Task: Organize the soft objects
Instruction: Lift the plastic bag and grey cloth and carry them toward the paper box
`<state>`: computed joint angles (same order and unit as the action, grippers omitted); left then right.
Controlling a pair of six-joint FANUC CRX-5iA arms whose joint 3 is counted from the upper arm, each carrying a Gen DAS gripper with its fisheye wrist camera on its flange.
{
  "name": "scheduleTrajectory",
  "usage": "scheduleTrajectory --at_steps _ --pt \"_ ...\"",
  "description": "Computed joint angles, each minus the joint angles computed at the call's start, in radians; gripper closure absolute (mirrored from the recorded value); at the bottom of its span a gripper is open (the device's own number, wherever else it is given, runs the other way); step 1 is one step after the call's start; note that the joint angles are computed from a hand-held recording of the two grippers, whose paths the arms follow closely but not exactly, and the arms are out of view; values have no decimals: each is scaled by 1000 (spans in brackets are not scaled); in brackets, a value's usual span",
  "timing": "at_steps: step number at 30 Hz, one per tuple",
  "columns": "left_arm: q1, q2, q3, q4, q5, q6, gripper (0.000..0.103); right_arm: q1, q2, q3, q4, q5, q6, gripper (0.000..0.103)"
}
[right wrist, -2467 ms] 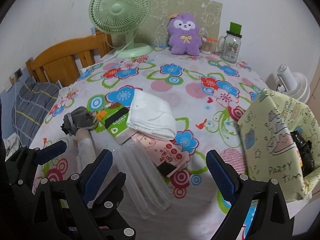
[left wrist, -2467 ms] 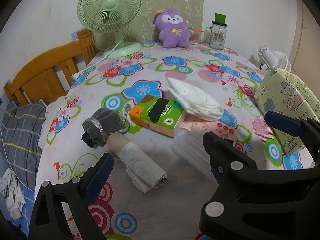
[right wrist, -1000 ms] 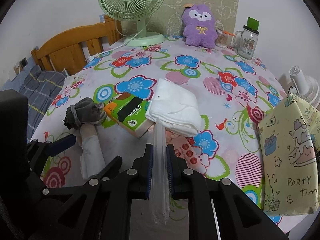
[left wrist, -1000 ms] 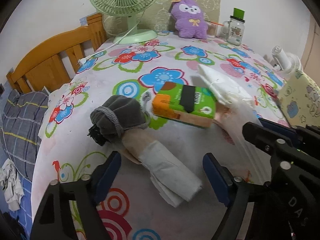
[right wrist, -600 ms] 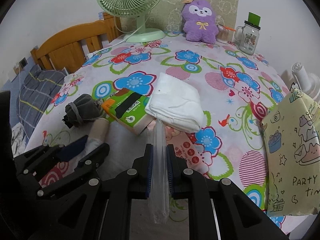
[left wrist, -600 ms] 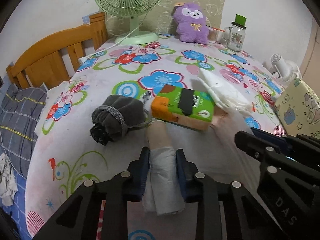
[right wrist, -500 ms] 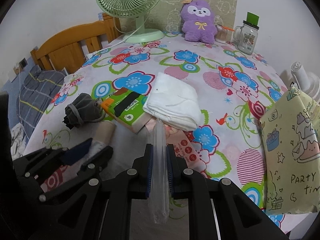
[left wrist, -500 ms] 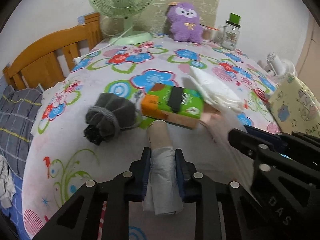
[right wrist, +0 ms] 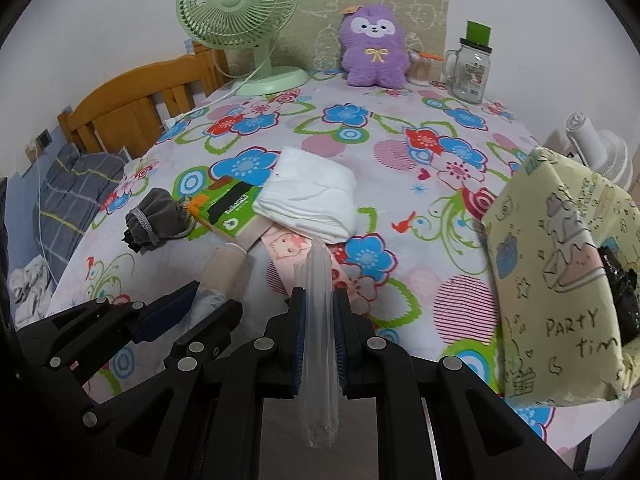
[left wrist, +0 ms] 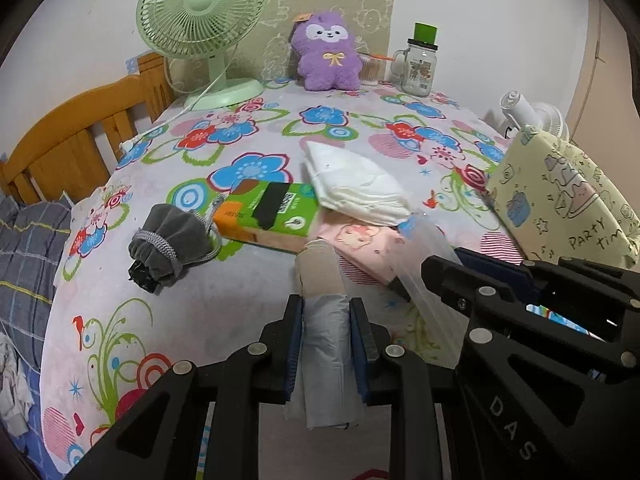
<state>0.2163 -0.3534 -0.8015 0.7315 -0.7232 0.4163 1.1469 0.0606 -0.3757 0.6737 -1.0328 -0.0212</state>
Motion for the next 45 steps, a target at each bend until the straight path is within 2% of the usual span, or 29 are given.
scheduleTrajectory --at_steps 21,45 --pt "-56 -108 -4 -24 -7 57 82 49 -120 -83 74 -62 -95 87" --pt "-113 -179 59 -14 -57 102 82 105 -215 -72 139 -223 -142 87"
